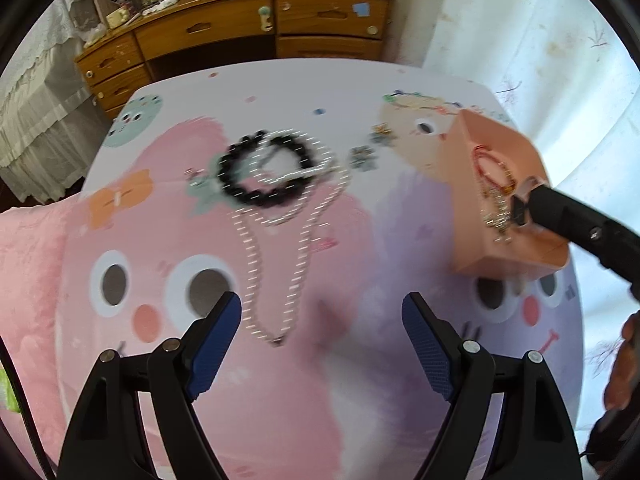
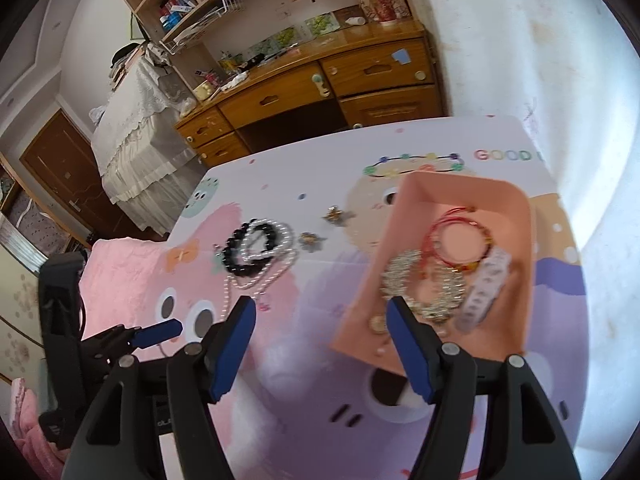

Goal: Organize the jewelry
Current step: 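Move the left tool to the small silver ring while the right tool reaches the pearl necklace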

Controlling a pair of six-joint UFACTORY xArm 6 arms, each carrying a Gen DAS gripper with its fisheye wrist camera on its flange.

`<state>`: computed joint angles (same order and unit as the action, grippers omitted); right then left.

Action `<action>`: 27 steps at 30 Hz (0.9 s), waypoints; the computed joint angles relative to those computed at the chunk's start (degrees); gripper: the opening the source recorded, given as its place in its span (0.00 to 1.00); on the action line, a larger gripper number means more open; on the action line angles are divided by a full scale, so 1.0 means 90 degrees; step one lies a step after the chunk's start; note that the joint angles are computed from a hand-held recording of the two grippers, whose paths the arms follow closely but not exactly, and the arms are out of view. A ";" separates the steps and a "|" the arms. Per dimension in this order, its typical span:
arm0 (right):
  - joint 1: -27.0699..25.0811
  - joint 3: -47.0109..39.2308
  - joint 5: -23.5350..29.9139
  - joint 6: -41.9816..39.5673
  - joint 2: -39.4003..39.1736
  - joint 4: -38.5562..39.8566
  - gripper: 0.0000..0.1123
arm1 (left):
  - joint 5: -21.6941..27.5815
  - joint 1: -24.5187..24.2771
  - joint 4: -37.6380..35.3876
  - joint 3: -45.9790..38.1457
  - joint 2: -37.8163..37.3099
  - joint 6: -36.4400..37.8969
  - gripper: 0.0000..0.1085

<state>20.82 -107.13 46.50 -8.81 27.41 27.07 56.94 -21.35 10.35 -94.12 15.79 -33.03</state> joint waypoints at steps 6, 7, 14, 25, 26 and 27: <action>0.0321 -0.0203 0.0106 0.0456 0.0111 -0.0166 0.61 | -0.0002 0.0366 0.0066 0.0511 -0.0396 0.0357 0.75; 0.0382 -0.0216 0.0101 0.0565 0.0127 -0.0191 0.61 | -0.0037 0.0449 0.0038 0.0584 -0.0452 0.0470 0.75; 0.0816 -0.0288 -0.0072 0.1461 0.0311 -0.0557 0.61 | -0.0320 0.1074 -0.0345 0.0856 -0.0673 0.1542 0.75; 0.1500 -0.0485 -0.0317 0.2696 0.0690 -0.1661 0.61 | -0.0224 0.1882 -0.1984 -0.0090 -0.0051 0.4084 0.75; 0.1556 -0.0525 -0.0289 0.2746 0.0723 -0.1842 0.61 | 0.0097 0.1948 -0.2130 -0.0532 0.0220 0.4243 0.75; 0.1599 -0.0515 -0.0312 0.2767 0.0731 -0.1961 0.61 | 0.0327 0.1974 -0.2185 -0.0876 0.0438 0.4299 0.75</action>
<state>35.22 -111.76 43.69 16.09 34.00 9.42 59.89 -3.58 -9.32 -102.00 19.73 5.66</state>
